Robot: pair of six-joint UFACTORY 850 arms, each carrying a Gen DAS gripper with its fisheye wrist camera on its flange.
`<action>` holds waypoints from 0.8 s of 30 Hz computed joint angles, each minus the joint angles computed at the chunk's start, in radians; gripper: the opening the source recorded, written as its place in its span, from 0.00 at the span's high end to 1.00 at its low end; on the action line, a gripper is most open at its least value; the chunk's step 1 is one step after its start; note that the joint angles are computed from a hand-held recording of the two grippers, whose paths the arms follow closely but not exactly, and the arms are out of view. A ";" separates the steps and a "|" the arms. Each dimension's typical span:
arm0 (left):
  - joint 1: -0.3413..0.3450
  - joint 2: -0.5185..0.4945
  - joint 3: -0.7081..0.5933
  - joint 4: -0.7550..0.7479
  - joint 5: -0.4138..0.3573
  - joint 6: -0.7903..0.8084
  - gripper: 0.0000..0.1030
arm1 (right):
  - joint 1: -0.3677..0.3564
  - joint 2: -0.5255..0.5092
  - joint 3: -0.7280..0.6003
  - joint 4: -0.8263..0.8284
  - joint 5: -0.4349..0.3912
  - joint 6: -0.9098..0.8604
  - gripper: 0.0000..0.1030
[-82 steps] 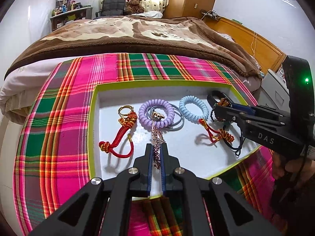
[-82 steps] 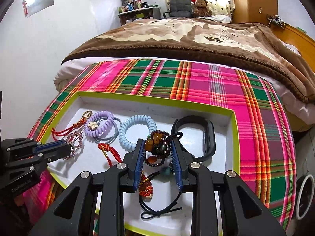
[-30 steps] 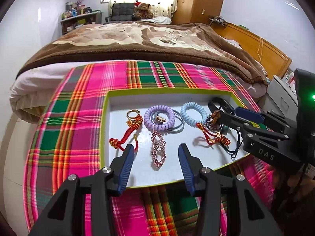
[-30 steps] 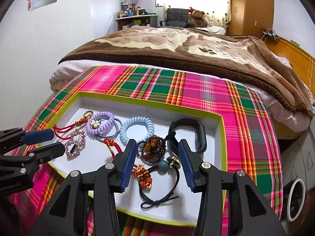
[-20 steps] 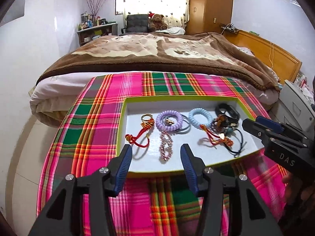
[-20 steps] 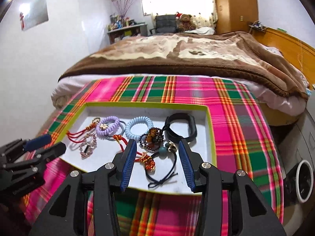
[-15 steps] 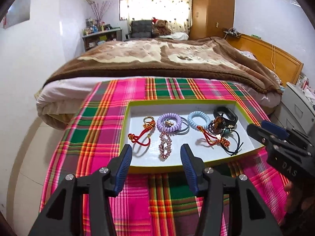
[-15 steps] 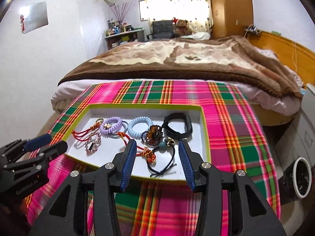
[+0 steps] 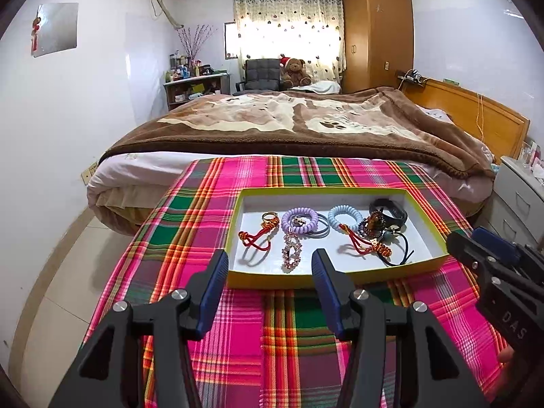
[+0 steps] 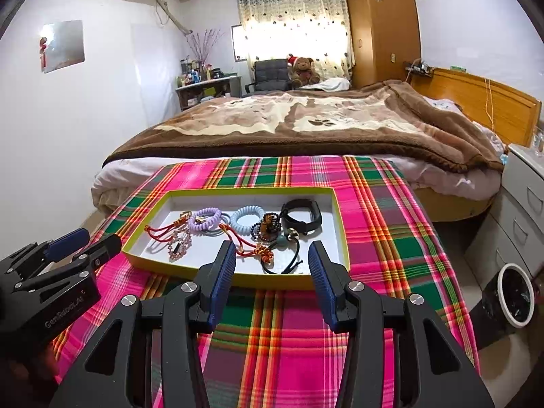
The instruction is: Organize jewelry
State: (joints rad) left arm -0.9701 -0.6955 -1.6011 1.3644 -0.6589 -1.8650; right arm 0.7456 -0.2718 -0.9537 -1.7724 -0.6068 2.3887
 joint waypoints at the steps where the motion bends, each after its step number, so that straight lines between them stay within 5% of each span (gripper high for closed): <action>1: -0.002 0.000 0.001 -0.001 -0.004 -0.007 0.49 | 0.008 0.000 -0.001 0.016 -0.016 -0.022 0.56; 24: -0.009 0.018 0.029 -0.029 0.049 -0.006 0.49 | 0.037 0.005 0.014 0.018 -0.038 0.007 0.56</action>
State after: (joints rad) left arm -0.9795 -0.6774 -1.5726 1.3354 -0.6096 -1.8713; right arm 0.7823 -0.2671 -0.9393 -1.7548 -0.6451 2.3956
